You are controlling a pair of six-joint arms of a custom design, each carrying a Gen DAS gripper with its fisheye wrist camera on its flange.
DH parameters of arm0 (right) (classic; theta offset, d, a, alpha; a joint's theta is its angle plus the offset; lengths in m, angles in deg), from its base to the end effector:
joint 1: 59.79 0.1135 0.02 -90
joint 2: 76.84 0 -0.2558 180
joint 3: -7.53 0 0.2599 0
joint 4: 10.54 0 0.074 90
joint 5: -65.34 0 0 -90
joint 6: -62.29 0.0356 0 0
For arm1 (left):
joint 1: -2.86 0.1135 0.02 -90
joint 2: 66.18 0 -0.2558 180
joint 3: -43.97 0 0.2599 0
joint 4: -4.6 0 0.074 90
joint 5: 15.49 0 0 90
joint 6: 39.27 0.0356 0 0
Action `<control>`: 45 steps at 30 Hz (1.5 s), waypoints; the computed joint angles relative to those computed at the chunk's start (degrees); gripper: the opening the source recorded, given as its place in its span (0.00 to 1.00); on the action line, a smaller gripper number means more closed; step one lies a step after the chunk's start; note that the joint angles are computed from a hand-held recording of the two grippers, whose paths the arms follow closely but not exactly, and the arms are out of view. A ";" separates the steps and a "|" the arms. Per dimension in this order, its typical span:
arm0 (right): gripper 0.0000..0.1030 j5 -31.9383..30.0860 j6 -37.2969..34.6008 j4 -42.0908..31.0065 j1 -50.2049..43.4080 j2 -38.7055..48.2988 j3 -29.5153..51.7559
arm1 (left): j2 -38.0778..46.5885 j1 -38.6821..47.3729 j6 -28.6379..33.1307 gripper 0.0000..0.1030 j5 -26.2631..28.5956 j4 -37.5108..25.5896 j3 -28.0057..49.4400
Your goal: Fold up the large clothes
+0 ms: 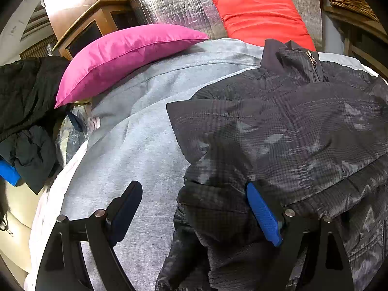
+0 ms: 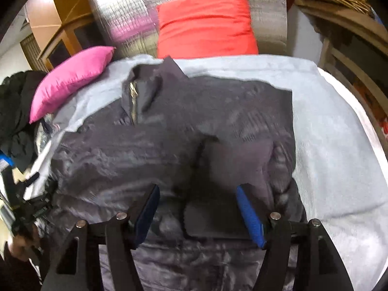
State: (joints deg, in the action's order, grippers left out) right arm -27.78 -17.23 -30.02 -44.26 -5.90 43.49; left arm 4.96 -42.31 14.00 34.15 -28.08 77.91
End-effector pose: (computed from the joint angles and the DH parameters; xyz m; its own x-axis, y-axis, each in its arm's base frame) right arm 0.2048 0.0589 0.1171 -0.8251 -0.0408 -0.5635 -0.1503 0.9773 0.1493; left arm 0.1426 -0.1108 0.1035 -0.7598 0.1180 -0.6393 -0.0886 0.9554 0.2816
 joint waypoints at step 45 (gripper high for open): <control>0.69 -34.17 -14.16 -7.17 -39.30 -2.44 -4.38 | -25.99 39.80 13.05 0.69 47.13 -4.05 -7.76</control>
State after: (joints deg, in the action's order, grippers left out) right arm -61.95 -31.39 -37.20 -83.56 -8.34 39.11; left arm -21.03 -2.51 27.05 81.27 -32.13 70.15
